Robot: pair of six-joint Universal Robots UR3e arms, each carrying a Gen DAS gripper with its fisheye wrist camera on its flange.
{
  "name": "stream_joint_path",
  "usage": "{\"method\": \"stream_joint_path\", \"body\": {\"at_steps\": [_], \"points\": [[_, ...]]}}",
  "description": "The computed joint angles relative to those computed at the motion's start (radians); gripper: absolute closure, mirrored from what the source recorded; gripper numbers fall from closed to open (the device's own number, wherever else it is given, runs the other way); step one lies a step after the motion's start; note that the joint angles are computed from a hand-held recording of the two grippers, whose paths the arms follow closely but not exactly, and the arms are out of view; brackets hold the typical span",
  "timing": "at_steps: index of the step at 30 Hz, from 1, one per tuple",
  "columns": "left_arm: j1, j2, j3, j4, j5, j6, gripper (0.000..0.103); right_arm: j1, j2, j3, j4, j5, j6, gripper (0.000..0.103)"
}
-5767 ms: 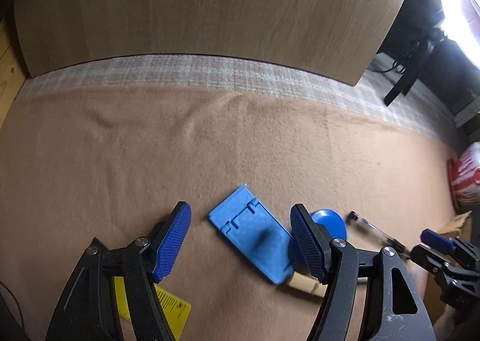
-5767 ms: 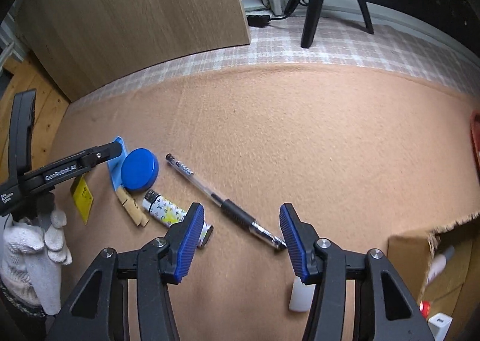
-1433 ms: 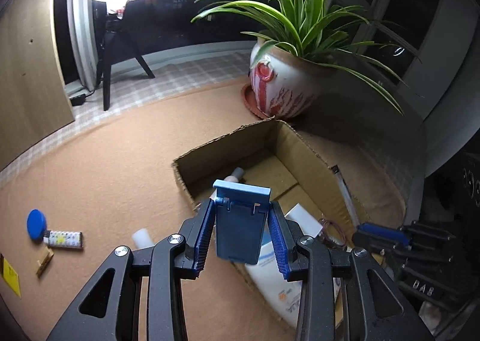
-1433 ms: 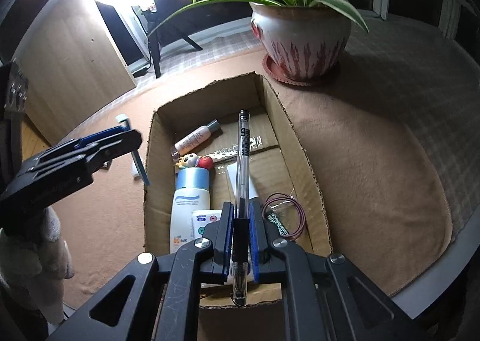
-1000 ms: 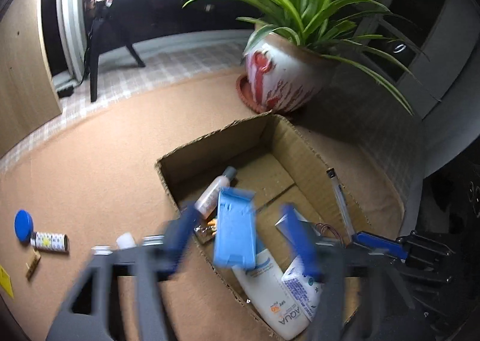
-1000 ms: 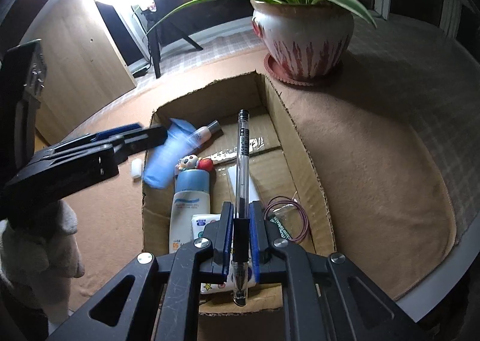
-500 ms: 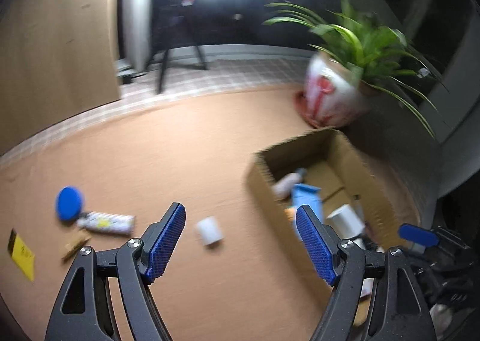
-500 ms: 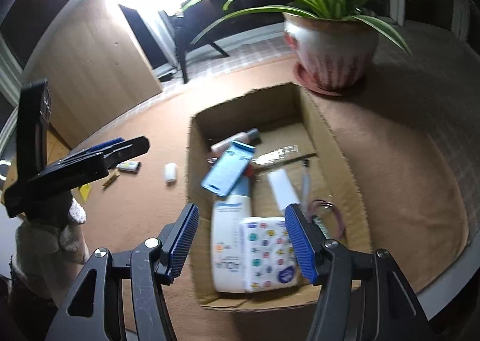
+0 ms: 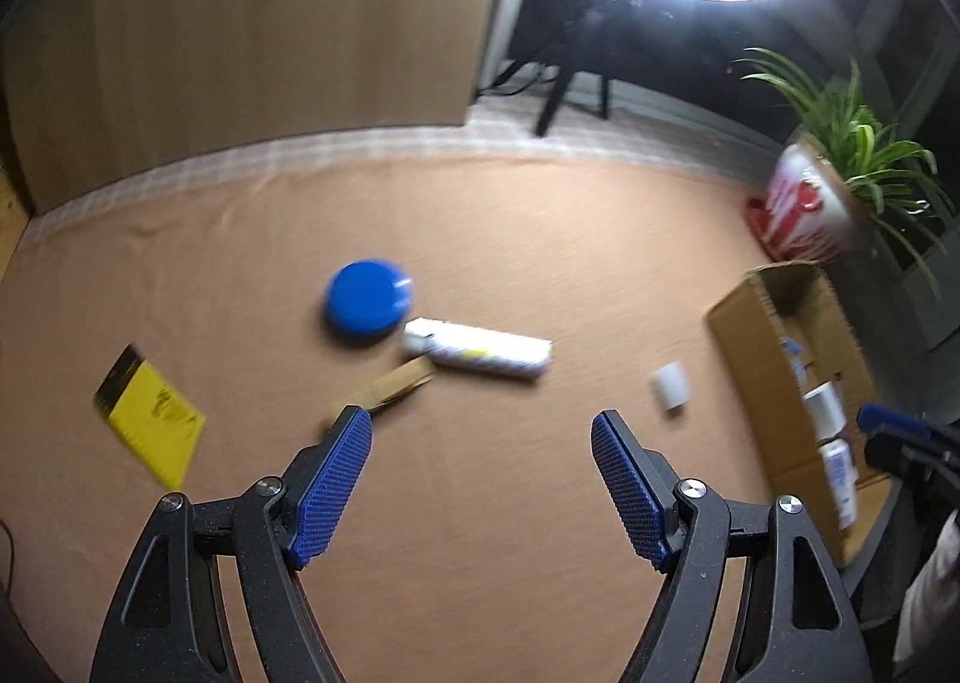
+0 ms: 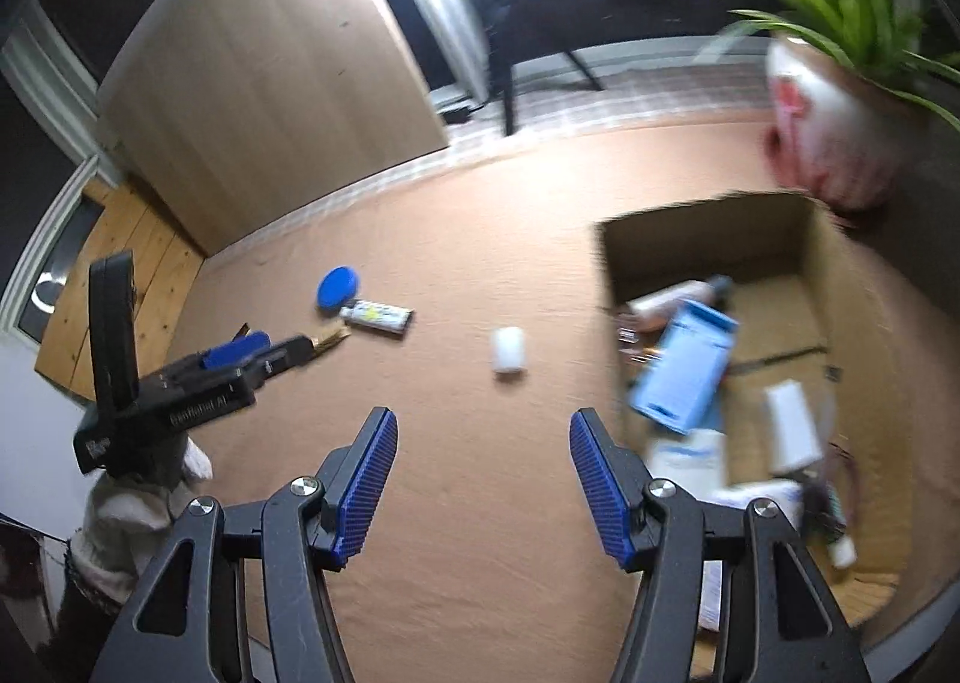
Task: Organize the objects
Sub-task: 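Grasp the white eraser with the right gripper while the left grasps the wooden clothespin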
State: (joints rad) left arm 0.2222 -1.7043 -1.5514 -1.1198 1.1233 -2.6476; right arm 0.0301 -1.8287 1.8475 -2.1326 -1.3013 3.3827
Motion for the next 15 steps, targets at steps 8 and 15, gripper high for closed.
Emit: {"method": "stream_joint_path", "body": {"at_steps": [8,15], "points": [[0.036,-0.078,0.011,0.029,0.054,0.126,0.024,0.120,0.365,-0.235,-0.035,-0.088,0.093,0.049],[-0.007,-0.197,0.109,0.054,0.099,0.177,0.030,0.076,0.510,-0.324,0.009,-0.046,0.129,0.066]]}}
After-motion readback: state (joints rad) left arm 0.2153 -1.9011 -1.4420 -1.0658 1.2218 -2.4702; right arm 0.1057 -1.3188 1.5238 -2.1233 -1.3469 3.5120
